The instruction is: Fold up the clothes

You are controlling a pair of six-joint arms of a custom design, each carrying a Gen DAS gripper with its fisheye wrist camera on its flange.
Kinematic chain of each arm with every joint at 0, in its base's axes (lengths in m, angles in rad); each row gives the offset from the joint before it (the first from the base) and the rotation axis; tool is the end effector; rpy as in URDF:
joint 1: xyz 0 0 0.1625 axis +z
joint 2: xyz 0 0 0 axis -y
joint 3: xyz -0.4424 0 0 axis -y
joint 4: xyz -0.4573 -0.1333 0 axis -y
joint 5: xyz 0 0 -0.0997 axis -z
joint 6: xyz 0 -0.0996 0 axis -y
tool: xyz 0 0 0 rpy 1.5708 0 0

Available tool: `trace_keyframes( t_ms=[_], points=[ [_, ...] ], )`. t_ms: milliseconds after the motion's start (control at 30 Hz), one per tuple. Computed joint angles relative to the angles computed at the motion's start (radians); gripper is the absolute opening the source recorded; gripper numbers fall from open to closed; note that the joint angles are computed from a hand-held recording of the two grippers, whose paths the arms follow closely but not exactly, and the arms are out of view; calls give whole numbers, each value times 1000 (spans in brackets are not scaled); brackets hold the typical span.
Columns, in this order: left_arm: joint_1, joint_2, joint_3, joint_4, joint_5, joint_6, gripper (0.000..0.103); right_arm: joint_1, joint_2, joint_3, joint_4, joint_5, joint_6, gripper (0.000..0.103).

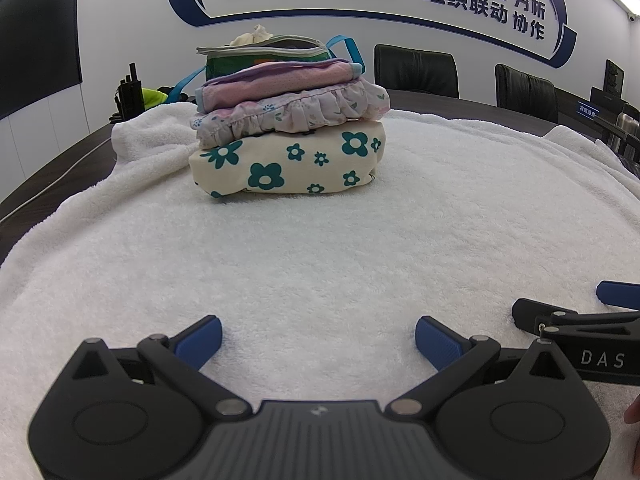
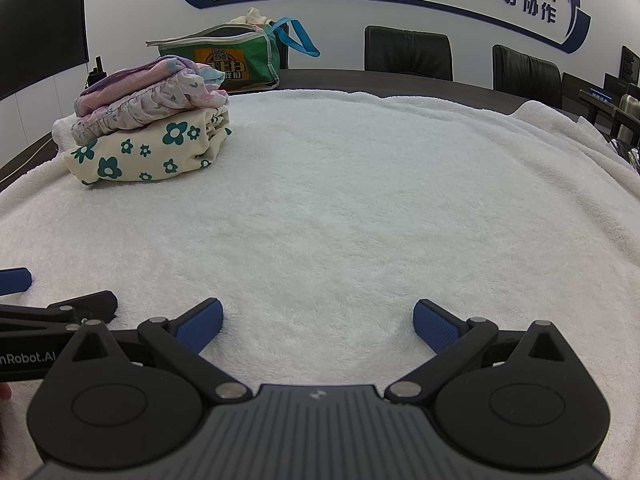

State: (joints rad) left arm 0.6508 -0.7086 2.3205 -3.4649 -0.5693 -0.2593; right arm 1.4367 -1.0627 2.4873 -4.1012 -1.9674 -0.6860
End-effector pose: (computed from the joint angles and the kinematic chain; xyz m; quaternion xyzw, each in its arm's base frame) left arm -0.2088 -0.4320 -0.0303 0.2179 0.8434 -0.3668 0.3264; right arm 0.0393 -0.4177 0.1445 0.1278 -0.8309 0.4054 0.3590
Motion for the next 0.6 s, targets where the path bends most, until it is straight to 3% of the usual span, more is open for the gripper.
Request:
trace_keyframes(
  t_ms=[600],
  points=[
    [0,-1,3,-4,-1,2,103,2,2,0,-2,0,1,103]
  ],
)
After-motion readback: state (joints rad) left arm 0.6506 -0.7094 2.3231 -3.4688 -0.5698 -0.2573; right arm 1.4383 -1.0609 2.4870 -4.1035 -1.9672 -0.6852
